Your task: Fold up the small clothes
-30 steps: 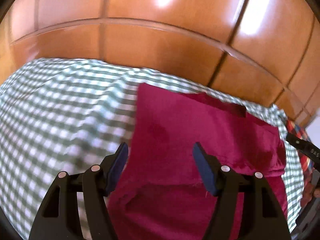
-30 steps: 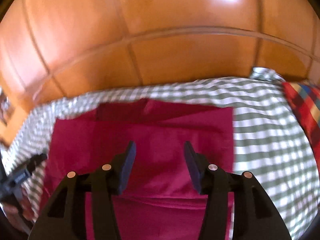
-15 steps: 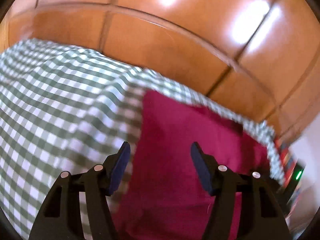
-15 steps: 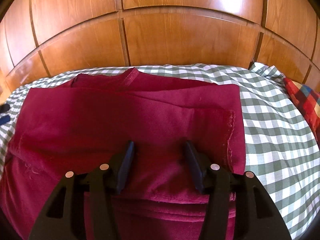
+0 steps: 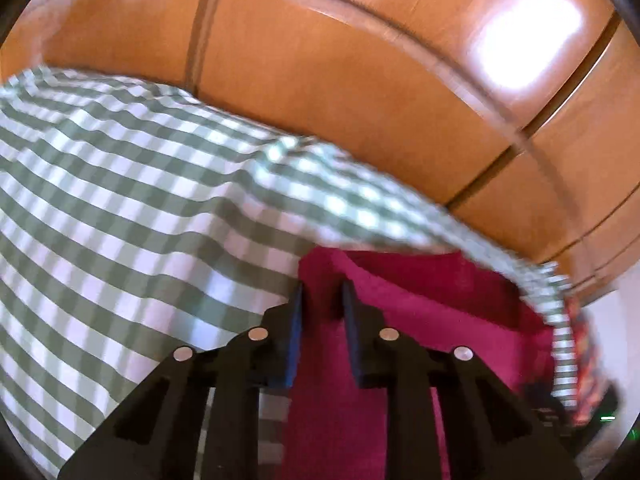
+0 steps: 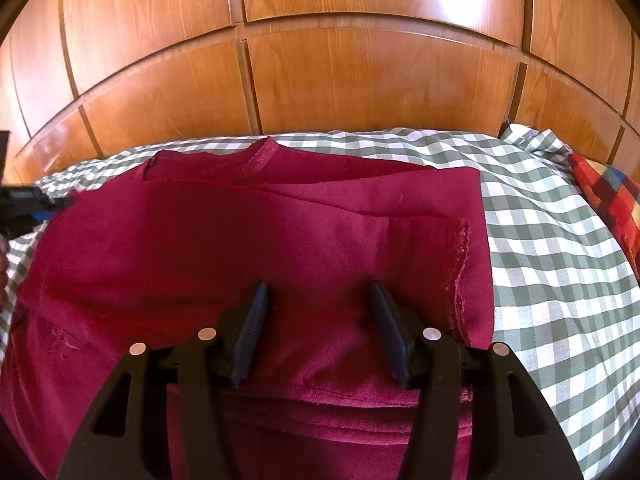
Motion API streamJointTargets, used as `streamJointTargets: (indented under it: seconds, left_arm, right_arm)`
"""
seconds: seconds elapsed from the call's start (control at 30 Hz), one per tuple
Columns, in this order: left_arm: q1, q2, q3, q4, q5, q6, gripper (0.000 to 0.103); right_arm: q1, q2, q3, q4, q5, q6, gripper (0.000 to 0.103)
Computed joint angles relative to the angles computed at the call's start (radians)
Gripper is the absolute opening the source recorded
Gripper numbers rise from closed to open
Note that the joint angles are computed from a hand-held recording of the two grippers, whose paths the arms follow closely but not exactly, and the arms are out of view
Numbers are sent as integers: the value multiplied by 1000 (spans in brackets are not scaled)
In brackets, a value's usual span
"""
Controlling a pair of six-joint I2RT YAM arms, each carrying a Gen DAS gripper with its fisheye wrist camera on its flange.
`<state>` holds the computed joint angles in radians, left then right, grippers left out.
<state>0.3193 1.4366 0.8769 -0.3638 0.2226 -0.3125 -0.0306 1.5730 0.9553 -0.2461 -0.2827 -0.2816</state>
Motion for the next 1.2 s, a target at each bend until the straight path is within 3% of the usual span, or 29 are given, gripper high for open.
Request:
streamJointTargets:
  seconds: [0.13,0.23,0.3,0.47,0.6,0.77,1.2]
  left_arm:
    - [-106,23,-49,74,-195,36,22]
    - [-166,-1,-24,9,-324,4,31]
    - [-208,-71,-34,-33,-408,-14,33]
    - [-369,-340,-137,-116,-511,-36,44]
    - [-504,-405,-176,-164,-570,-73,45]
    - [-605,-376,-207,-170,-609,-142,45]
    - [-606,-336,-259,-93,-604,-168,51]
  right_arm:
    - [2,0,-4,6,4,-1,54]
    - [-3,0,-3,4,-3,-1,54]
    - [-2,0,-3,4,-3,-1,54]
    - [0,-1,-3,6,2,-1,54]
    - [1,-3,-7,9,7,-1,54]
    - [1,-2,-5,8,5,-1,54]
    - [-1,1,0,3,-3,4,54]
